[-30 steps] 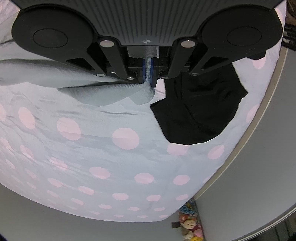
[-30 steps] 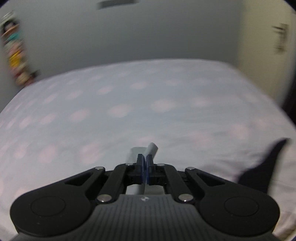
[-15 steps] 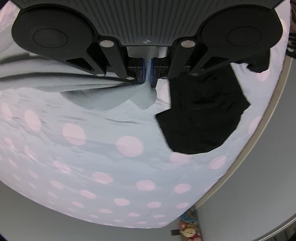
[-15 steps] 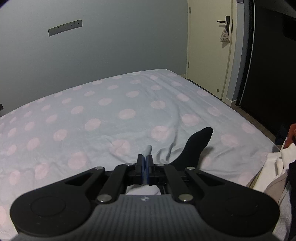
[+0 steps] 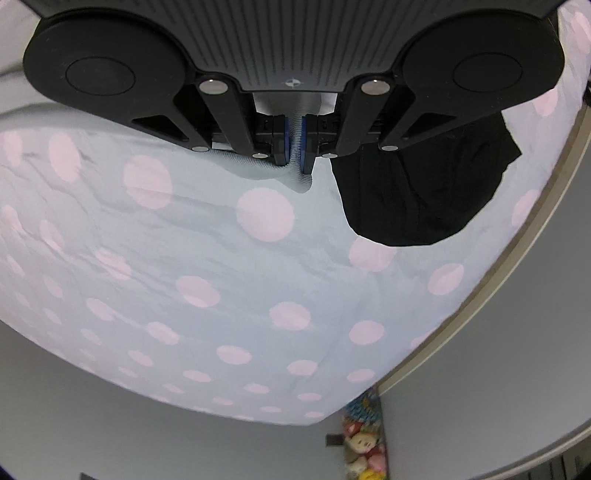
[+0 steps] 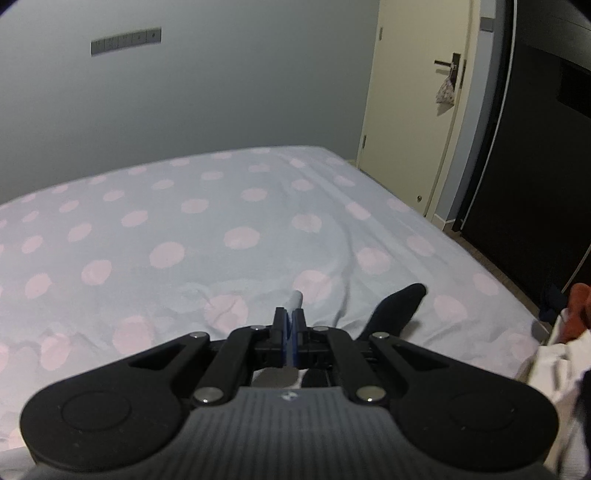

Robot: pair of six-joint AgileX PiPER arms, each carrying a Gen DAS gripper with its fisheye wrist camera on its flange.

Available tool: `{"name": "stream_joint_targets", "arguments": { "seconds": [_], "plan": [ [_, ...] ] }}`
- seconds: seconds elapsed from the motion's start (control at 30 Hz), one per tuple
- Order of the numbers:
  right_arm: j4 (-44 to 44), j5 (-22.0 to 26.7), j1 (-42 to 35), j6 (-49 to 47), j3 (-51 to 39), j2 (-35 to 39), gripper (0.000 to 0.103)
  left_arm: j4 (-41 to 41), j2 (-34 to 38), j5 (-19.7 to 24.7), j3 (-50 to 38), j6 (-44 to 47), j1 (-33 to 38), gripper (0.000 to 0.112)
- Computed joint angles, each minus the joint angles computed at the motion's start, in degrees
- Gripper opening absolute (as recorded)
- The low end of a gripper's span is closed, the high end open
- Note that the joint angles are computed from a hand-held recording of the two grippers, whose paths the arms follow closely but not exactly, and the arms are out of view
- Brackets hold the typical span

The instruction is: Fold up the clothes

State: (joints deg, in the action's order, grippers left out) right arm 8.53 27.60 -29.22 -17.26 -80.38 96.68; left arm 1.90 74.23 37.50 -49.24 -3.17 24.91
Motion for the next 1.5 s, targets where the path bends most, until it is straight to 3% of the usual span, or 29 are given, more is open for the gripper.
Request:
{"name": "stream_joint_targets", "arguments": {
  "seconds": [0.17,0.3,0.43,0.5,0.53,0.73,0.87,0.93,1.03,1.1,1.33,1.5],
  "plan": [
    [-16.62,-2.22,6.34,16.66,-2.52,6.62,0.003,3.06,9.32,-4.26,-2.00,-5.27,-1.49,0.004],
    [-25.00,-1.65,9.42,24.92,-6.05,11.69,0.003,-1.31,14.04,-5.65,-2.91,-0.30,-0.42,0.014],
    [-29.55,-1.28,11.34,29.20,-7.79,14.72,0.003,-6.40,13.27,-5.54,-2.07,7.28,2.03,0.025],
    [-31.16,-1.52,11.98,30.64,-7.89,15.60,0.003,-9.06,11.11,-4.28,-1.12,11.18,3.89,0.041],
    [-31.61,-1.59,12.11,31.04,-7.98,15.92,0.003,-10.37,9.96,-3.50,-0.66,13.13,4.90,0.044],
    [-30.67,-2.39,11.71,30.42,-6.73,15.36,0.003,-15.62,4.62,5.43,2.13,22.52,10.11,0.047],
    [-29.34,-2.79,11.28,29.05,-5.68,14.42,0.003,-17.45,3.78,5.03,6.74,23.92,11.22,0.047],
    [-28.29,-2.87,10.99,28.08,-4.85,13.46,0.003,-20.88,5.00,6.10,7.88,26.24,12.08,0.046],
    [-26.65,-3.22,10.33,25.59,-3.24,11.50,0.003,-25.39,6.24,9.44,8.70,30.16,12.86,0.026],
    [-25.49,-3.42,9.75,24.16,-2.02,9.96,0.003,-23.68,4.92,8.92,9.33,28.25,10.24,0.002],
    [-21.61,-2.99,7.33,21.03,-0.56,5.18,0.003,-24.89,-5.48,9.37,5.41,26.00,11.75,0.000],
    [-21.33,-0.90,7.04,22.09,-2.66,5.01,0.003,-21.24,-7.29,7.56,-1.03,20.17,10.38,0.000]
  ]
}}
